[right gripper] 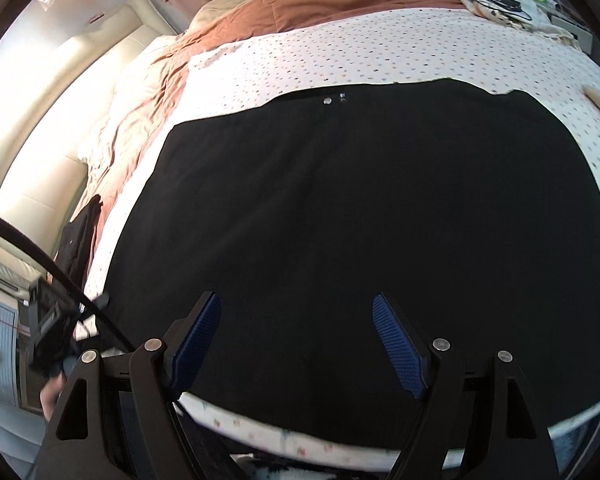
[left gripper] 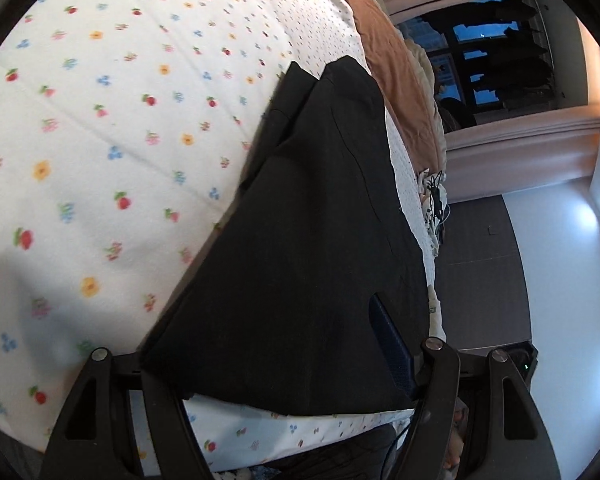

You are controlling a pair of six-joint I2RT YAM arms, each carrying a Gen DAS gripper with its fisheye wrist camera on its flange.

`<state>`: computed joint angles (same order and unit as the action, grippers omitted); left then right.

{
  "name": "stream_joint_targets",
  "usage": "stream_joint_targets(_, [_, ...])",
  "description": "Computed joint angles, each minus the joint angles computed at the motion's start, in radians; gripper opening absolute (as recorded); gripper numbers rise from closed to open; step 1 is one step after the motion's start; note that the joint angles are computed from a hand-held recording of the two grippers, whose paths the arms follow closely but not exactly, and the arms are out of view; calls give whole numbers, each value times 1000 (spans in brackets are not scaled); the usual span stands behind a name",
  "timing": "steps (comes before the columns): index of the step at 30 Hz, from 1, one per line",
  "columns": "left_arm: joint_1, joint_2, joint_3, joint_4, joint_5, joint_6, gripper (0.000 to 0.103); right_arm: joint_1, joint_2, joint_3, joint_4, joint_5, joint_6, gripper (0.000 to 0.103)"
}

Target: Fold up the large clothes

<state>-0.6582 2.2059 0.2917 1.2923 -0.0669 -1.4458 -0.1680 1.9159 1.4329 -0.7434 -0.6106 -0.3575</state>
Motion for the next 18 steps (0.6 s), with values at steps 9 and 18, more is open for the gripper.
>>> stream_joint_targets(9, [15,-33,7,4,-3,24,17,49,-102,-233,125,38,9,57])
stream_joint_targets(18, [11,-248,63,-108,12,113,14,104,34,-267,319,78,81,47])
